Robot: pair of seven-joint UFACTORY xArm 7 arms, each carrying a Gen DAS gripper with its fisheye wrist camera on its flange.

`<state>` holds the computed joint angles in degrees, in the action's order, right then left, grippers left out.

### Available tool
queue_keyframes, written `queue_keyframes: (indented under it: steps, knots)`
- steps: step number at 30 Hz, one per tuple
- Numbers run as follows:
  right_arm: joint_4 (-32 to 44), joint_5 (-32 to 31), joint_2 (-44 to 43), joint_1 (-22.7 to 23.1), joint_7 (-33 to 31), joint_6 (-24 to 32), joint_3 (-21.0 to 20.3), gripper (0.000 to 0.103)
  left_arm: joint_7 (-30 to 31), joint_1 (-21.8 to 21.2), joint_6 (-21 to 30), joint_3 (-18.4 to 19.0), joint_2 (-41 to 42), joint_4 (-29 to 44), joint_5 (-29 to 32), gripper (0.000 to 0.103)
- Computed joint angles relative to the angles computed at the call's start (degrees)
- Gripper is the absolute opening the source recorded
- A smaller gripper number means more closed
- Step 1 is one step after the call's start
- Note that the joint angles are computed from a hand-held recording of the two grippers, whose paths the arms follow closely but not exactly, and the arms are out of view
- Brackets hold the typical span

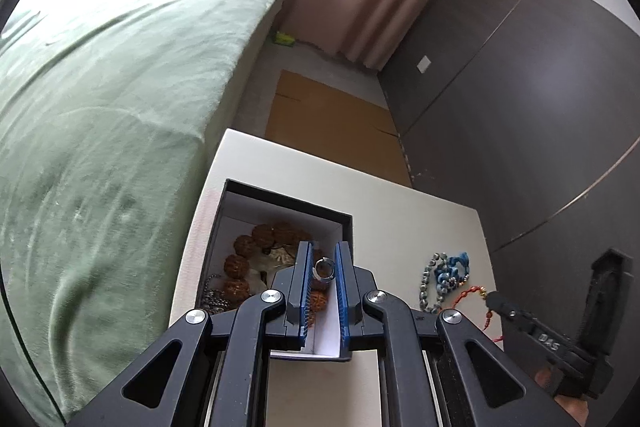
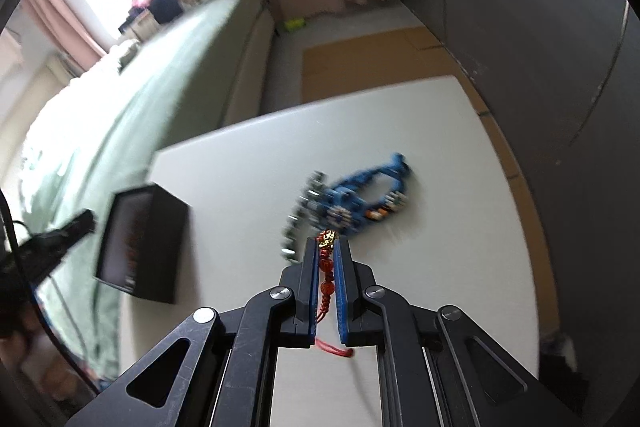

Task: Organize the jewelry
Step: 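Drop the silver ring into the box with the left tool while the right tool lowers the red cord in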

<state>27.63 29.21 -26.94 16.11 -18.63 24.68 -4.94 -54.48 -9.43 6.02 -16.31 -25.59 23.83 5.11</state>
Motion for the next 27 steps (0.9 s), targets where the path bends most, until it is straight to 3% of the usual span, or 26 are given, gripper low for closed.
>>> queue_keyframes:
  steps: [3,5,7,8,11,14,27]
  knots:
    - [-0.5,3.9,-1.8,3.4,-2.0,-0.8,-1.3,0.009,2.9,-3.8,-2.4,4.5,1.1,-0.3,-2.4,0.016]
    - [-0.7,6.2,-2.7,5.3,-3.0,-1.5,-1.6,0.009,3.4,-3.1,-2.1,4.4,0.6,-0.3,-2.8,0.032]
    - [-0.3,9.2,-2.7,8.0,-5.2,-2.3,-3.0,0.009,2.2,-0.4,-3.2,2.4,-0.4,-1.1,-2.7,0.056]
    - [-0.2,10.8,-2.6,9.1,-6.3,-2.5,-3.6,0.009,1.4,0.7,-3.6,1.5,-1.1,-1.6,-2.7,0.058]
    - [1.1,15.6,-1.3,12.1,-10.0,-3.4,-5.0,0.009,2.5,-0.8,-4.1,4.2,-2.3,-2.6,-4.0,0.058]
    - [2.3,21.2,-0.2,14.5,-14.3,-3.9,-5.4,0.009,2.5,0.2,-2.9,4.4,-4.4,-3.7,-4.7,0.058]
    - [7.0,40.8,4.1,16.9,-27.0,-1.9,1.6,0.009,4.1,0.4,-2.3,8.2,-13.5,-8.7,-7.8,0.058]
